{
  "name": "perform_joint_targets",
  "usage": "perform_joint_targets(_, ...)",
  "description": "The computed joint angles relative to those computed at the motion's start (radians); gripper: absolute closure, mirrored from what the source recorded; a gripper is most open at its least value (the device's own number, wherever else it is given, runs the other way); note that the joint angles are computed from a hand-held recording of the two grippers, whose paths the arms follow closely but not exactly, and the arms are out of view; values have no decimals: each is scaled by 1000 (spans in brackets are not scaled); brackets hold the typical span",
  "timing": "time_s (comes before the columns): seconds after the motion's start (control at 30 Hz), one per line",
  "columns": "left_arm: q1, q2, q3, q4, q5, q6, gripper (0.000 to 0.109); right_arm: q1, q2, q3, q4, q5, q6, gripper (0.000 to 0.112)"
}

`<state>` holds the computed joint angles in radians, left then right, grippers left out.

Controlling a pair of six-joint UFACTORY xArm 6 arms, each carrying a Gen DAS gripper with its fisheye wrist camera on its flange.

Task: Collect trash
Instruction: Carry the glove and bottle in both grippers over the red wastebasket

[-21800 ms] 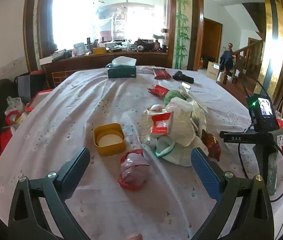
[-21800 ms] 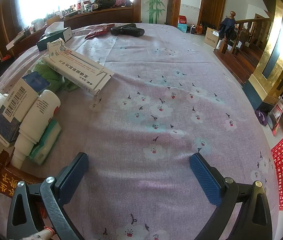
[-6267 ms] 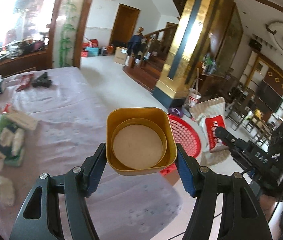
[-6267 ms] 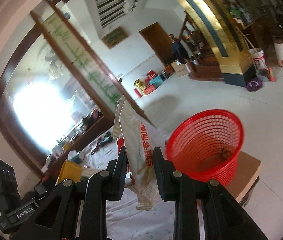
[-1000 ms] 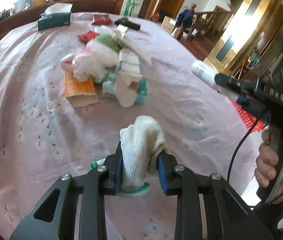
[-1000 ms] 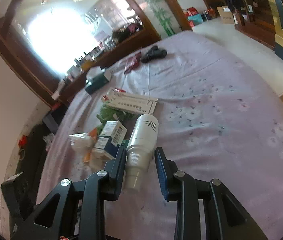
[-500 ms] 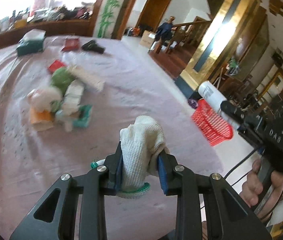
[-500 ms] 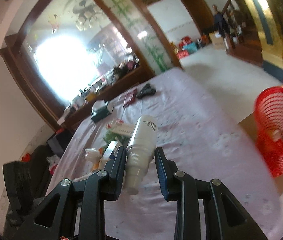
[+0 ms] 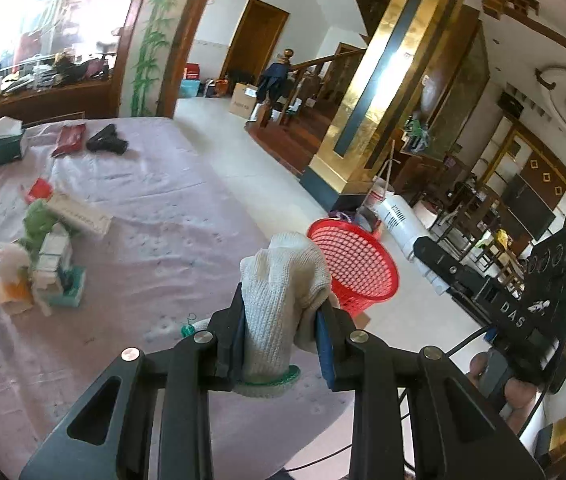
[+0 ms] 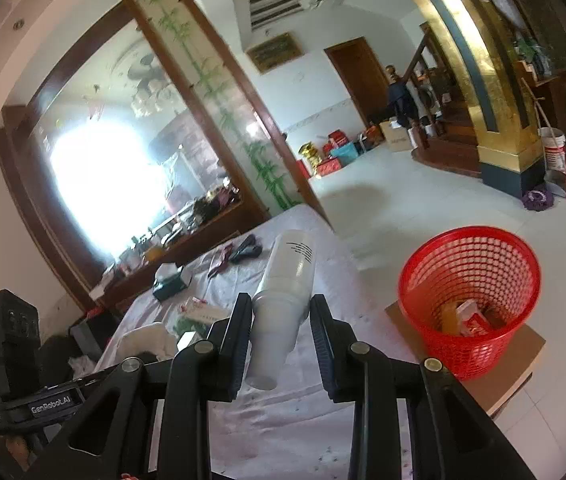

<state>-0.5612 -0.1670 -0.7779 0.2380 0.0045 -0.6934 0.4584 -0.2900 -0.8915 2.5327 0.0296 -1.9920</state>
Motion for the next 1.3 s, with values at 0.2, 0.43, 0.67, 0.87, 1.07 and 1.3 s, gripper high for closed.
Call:
perform_joint_targets(0.2,-22,65,-87,57,-1,-28,80,-62,-50,42,36,26,-26,81)
perform_joint_targets(0.43,-92,170,-202,-234,6,244,80,-112,-89,68,67,36,-45,81)
perform_joint_targets(0.67,-115,281,-318,-305,18,302,80,-170,-97,82,67,44,-26,81)
perform_joint_targets(0.87,-125,379,-431,-356,52,350,80,-209,-72,87,-41,62,95,81)
perform_joint_targets(1.07,-135,503,-596,-459,134,451,80,-254,-15,76,-139,96,208,81)
perform_joint_targets(1.3,-129,673,-807,-517,213,484,80,-315,71,52,-238,148,336,81)
